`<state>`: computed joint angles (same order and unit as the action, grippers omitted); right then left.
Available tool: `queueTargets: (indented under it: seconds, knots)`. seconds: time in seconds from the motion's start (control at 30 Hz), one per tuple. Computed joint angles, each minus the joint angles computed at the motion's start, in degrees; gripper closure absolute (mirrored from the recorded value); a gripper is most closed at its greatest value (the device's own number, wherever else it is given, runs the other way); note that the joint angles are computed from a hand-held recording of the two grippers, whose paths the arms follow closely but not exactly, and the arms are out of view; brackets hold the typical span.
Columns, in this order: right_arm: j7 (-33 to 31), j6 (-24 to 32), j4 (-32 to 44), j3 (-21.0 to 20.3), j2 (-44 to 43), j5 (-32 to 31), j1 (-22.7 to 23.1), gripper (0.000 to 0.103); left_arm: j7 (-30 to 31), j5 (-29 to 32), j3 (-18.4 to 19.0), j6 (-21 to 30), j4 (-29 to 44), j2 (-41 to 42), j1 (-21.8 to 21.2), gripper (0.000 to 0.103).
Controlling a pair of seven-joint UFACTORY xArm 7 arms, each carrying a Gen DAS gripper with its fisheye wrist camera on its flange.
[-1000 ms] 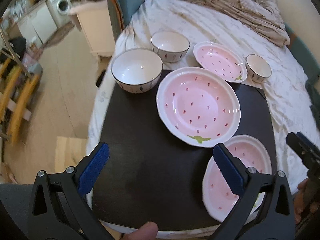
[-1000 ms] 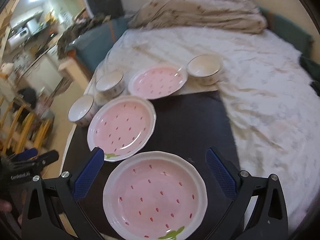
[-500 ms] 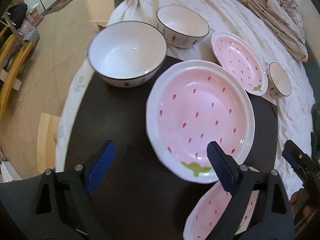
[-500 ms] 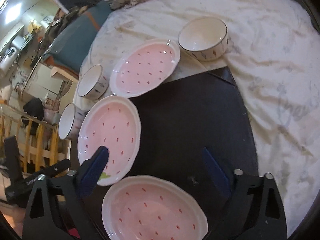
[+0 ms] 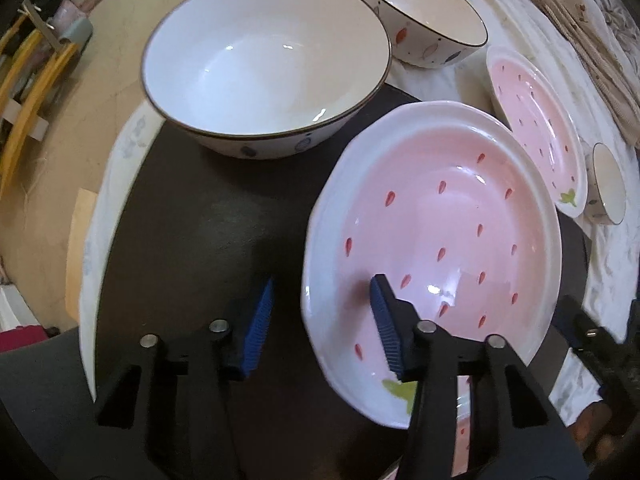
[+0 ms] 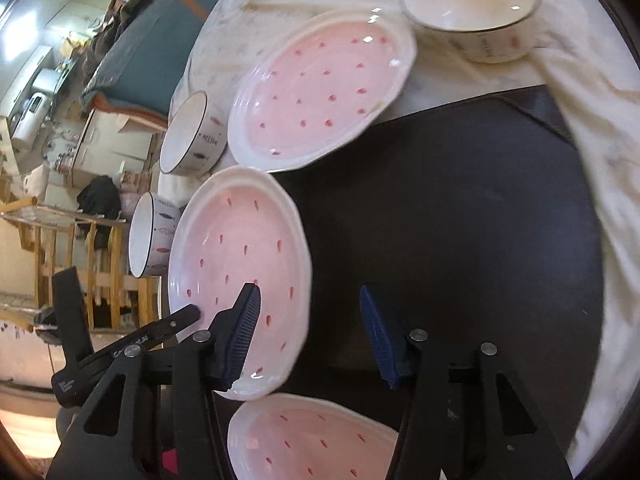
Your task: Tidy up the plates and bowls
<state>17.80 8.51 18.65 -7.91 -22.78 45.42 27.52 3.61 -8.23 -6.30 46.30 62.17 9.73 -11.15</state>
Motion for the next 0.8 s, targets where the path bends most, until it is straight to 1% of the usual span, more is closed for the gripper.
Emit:
queueTargets:
  seconds: [0.07, 0.1, 0.13, 0.17, 0.2, 0.27, 0.33, 0.4, 0.47, 0.53, 0.57, 0.63, 0.7, 0.77, 0.8]
  knots:
    - [-3.2, 0.7, 2.2, -2.5, 3.0, 2.1, 2.5, 0.061, 0.5, -0.7, -0.1, -0.7, 0.1, 0.1, 0.1, 0.067]
    - [-6.1, 1.2, 3.1, -3.8, 4.2, 4.8, 3.9, 0.069, 1.6, -2.3, -0.3, -0.3, 0.2, 0.2, 0.5, 0.074]
    - [-9.6, 1.4, 3.9, -5.1, 5.2, 8.2, 5.6, 0.075, 1.9, -3.0, -0.4, 0.1, 0.4, 0.2, 0.6, 0.075]
    - [-13.9, 1.9, 5.0, -6.7, 6.5, 12.4, 7.5, 0.077, 1.6, -2.9, -0.3, 0.2, 0.4, 0.1, 0.5, 0.075]
    - [-15.9, 2.3, 5.7, -6.7, 7.4, 14.1, 7.7, 0.079, 1.5, -2.9, -0.2, 0.4, 0.6, 0.2, 0.5, 0.075]
    - [-16.3, 3.0, 6.7, -5.1, 8.9, 13.7, 6.2, 0.079, 1.5, -3.1, -0.2, 0.9, 1.0, 0.5, 0.5, 0.075]
    - [-20.0, 3.4, 8.1, -4.9, 10.8, 17.5, 6.2, 0.079, 2.1, -3.2, -0.3, 1.1, 1.1, 0.5, 0.5, 0.075]
    - [-21.8, 4.2, 9.1, -4.2, 12.3, 19.3, 5.2, 0.079, 3.3, -3.4, -0.2, 0.6, 1.0, 0.7, 0.8, 0.075]
    - [-24.3, 3.8, 9.9, -3.3, 12.9, 21.6, 4.3, 0.080, 4.4, -3.6, -0.2, 0.1, 0.5, 0.4, 0.9, 0.074]
    - [-25.9, 3.9, 10.3, -2.3, 13.4, 23.6, 3.1, 0.080, 5.9, -3.2, -0.2, -0.9, -0.5, -0.2, 1.0, 0.071]
    - [-26.2, 3.9, 10.7, -1.7, 13.8, 24.0, 2.5, 0.080, 6.7, -3.0, -0.3, -1.3, -0.9, -0.5, 0.8, 0.070]
    - [-25.9, 3.8, 10.7, -0.1, 14.0, 23.8, 1.1, 0.080, 8.7, -0.9, -0.6, -4.2, -3.2, -1.6, 0.1, 0.060]
    - [-25.9, 3.6, 10.9, 1.5, 14.2, 23.5, -0.2, 0.079, 9.6, -1.1, -0.6, -6.6, -4.9, -2.6, -0.1, 0.060]
    - [-25.6, 3.3, 10.7, 3.1, 14.1, 23.1, -1.6, 0.079, 10.2, -1.4, -0.4, -6.6, -4.9, -2.7, 0.0, 0.061]
    - [-25.0, 3.3, 10.7, 3.9, 14.1, 22.6, -2.4, 0.079, 10.6, -1.6, -0.3, -6.5, -4.8, -2.7, 0.1, 0.063]
